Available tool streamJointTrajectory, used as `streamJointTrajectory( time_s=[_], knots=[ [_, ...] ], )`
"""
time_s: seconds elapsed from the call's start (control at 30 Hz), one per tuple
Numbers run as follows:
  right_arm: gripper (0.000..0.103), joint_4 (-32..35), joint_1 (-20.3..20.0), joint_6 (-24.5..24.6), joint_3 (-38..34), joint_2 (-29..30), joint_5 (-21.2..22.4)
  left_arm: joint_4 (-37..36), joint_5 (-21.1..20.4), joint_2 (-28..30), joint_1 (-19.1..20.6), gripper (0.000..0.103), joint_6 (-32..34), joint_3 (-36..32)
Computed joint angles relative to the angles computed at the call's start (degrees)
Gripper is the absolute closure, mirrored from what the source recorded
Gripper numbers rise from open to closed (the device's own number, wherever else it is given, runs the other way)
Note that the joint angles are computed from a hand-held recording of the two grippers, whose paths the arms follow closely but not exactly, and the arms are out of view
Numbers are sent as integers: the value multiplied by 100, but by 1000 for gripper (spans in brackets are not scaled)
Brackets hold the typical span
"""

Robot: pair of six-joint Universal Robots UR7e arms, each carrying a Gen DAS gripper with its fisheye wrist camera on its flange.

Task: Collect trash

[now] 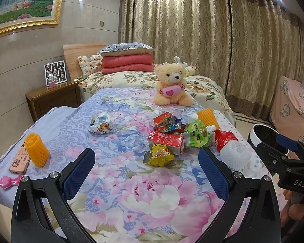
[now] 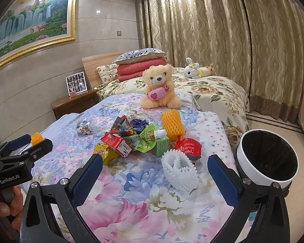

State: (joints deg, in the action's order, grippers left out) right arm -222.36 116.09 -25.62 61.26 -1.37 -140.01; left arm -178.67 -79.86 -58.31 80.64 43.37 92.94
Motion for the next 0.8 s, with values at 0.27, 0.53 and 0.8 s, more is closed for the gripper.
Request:
streamJointTrajectory(
  time_s=[0.27,0.53,0.8],
  knots=[
    [0,-11,-4,10,0,7,7,24,6,-8,-6,0,-4,2],
    [0,-10,-16,75,56,-16,20,91,9,-3,12,0,-27,-20],
    [0,245,-94,390,259,-148,-3,377,94,122,55,0,-93,-199]
  ],
)
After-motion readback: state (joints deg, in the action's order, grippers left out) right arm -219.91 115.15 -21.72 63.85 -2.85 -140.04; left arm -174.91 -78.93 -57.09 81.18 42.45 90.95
